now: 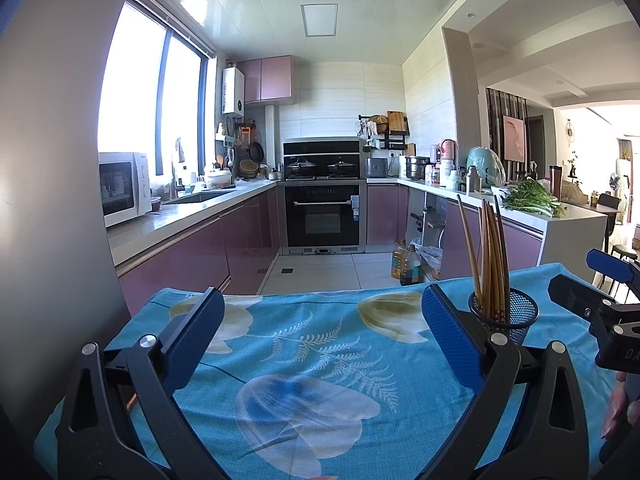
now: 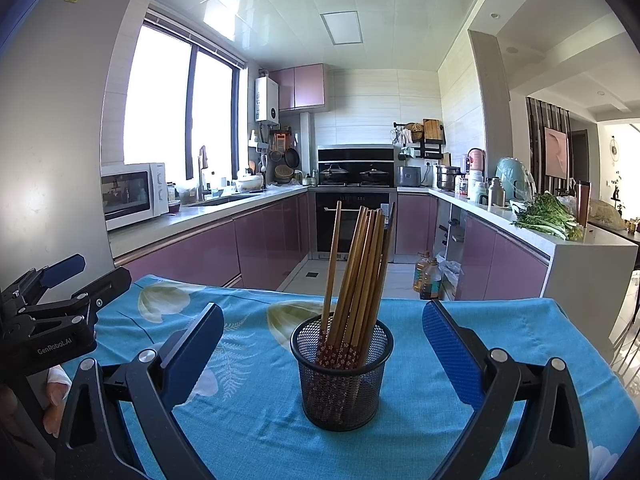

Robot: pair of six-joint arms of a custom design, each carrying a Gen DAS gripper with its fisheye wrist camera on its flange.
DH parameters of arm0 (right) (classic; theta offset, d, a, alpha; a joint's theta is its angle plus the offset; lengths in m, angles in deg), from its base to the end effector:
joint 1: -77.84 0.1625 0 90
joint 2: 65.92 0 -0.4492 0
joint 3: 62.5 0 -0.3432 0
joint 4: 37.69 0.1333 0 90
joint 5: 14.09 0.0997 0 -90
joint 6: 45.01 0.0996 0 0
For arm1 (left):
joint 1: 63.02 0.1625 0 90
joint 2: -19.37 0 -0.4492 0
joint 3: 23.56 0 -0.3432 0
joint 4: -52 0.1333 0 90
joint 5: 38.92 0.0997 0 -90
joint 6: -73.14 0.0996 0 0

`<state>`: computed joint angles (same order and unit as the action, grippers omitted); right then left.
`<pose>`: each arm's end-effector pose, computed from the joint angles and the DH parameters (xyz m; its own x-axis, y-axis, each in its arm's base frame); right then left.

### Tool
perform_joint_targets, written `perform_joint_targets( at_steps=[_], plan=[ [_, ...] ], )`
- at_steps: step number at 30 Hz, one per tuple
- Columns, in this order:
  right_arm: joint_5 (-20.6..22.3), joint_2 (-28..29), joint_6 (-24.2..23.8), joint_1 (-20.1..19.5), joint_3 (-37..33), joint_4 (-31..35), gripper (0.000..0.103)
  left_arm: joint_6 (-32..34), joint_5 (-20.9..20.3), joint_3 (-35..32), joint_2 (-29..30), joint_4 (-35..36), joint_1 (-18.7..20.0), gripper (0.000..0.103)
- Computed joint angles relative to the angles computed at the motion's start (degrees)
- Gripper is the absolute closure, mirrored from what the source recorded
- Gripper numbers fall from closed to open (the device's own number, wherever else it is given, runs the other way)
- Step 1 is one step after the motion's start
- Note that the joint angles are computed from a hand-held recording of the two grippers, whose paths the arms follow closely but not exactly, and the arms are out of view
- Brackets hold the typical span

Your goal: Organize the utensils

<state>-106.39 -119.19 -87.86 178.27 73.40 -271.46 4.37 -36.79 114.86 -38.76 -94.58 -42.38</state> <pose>0.2083 -0.4171 0.2214 -0.6657 -0.4301 0.6098 -0.7367 0.2485 -0.6289 -0.2809 -0.3546 0.1690 -0.6578 -0.2621 -0.7061 0.6730 0.2165 -0.7073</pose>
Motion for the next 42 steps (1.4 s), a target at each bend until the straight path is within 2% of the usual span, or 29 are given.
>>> perform_joint_targets(
  at_steps=[8,10,12,19,28,30,33,35,36,39,42],
  plan=[
    [-0.05,0.09,0.11,0.03,0.03,-0.20,0.007,-0.89,-0.02,-0.07,-0.13,1.03,0.02,0.006],
    [-0.11,0.13,0.16,0.06,0.04,-0.19,0.007,-3.20,-0.04,-0.43,-0.71,4.27,0.07,0.006],
    [-0.11,0.20,0.17,0.10,0.08,-0.33,0.007,-2.78,0.02,-0.40,-0.64,3.80,0.10,0.006],
    [-0.29,0.31,0.24,0.18,-0.02,-0.32,0.007,-6.94,-0.10,-1.22,-1.53,9.61,0.21,0.006],
    [-0.36,0.38,0.34,0.23,-0.02,-0.39,0.007,-8.15,-0.10,-1.41,-1.81,11.28,0.22,0.006],
    [-0.35,0.37,0.34,0.21,-0.02,-0.37,0.007,-7.04,-0.04,-1.24,-1.58,9.79,0.25,0.006],
    [-0.35,0.39,0.55,0.25,-0.07,-0.33,0.007,-8.62,-0.08,-1.46,-1.81,11.76,0.23,0.006],
    [-0.51,0.46,0.75,0.42,-0.14,-0.28,0.007,-7.63,-0.02,-1.27,-1.62,10.40,0.22,0.006],
    [-0.44,0.41,0.67,0.34,-0.13,-0.25,0.007,-9.47,-0.05,-1.61,-1.98,12.90,0.24,0.006],
    [-0.67,0.71,0.82,0.42,-0.26,-0.25,0.007,-10.25,-0.08,-1.75,-2.21,14.03,0.22,0.006],
    [-0.91,1.05,0.86,0.68,-0.34,-0.42,0.007,-8.96,0.16,-1.54,-1.74,12.15,0.33,0.006]
  ],
)
